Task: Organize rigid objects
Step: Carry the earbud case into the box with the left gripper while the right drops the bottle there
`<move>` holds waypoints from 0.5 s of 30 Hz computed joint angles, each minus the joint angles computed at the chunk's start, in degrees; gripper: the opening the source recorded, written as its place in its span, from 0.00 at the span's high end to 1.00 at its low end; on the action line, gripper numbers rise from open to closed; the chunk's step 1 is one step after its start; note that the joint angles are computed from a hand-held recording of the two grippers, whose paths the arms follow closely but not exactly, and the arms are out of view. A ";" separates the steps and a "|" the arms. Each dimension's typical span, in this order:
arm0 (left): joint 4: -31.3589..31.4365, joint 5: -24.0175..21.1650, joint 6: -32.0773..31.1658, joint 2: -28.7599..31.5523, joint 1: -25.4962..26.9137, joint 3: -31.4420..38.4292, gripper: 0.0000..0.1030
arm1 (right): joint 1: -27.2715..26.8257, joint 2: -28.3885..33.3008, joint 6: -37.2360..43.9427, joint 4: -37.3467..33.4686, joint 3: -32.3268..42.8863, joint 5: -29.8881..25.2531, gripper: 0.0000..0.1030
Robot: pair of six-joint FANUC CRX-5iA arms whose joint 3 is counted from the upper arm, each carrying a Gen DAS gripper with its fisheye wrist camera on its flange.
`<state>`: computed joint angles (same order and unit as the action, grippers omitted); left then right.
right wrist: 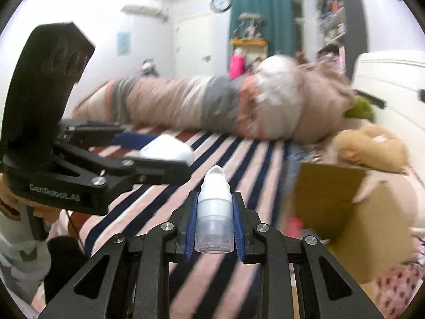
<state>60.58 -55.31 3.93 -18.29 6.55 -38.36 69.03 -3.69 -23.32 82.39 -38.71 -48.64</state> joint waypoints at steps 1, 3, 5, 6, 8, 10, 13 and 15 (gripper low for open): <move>0.32 1.27 0.51 -0.23 -2.25 0.21 0.49 | 0.70 -1.43 -0.32 -0.16 -1.01 -2.42 0.81; 0.71 2.52 1.07 0.42 -6.73 1.20 0.49 | 2.83 -4.73 2.09 -3.88 -2.74 -8.90 0.81; -0.87 3.06 3.11 2.08 -11.14 3.25 0.49 | 3.10 -7.47 5.12 -8.17 -3.74 -12.10 0.81; -2.21 3.79 4.50 3.28 -13.24 4.50 0.49 | 2.54 -8.50 7.40 -10.62 -3.85 -12.24 0.81; -5.45 5.80 7.53 5.22 -16.52 6.69 0.49 | -0.10 -9.78 13.22 -15.94 -3.70 -10.98 0.81; -8.99 7.26 10.36 6.59 -18.60 8.21 0.49 | -3.24 -9.26 17.47 -19.06 -3.08 -9.28 0.81; -14.15 7.91 15.03 9.43 -20.39 10.94 0.49 | -6.28 -8.65 21.57 -21.33 -3.16 -6.63 0.81; -17.48 8.71 17.85 10.80 -21.50 12.32 0.49 | -7.93 -8.35 22.41 -22.14 -3.42 -4.84 0.81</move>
<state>43.10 -46.60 21.78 -7.50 -14.95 -26.04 61.10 -12.03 -0.91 60.24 -42.14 -53.49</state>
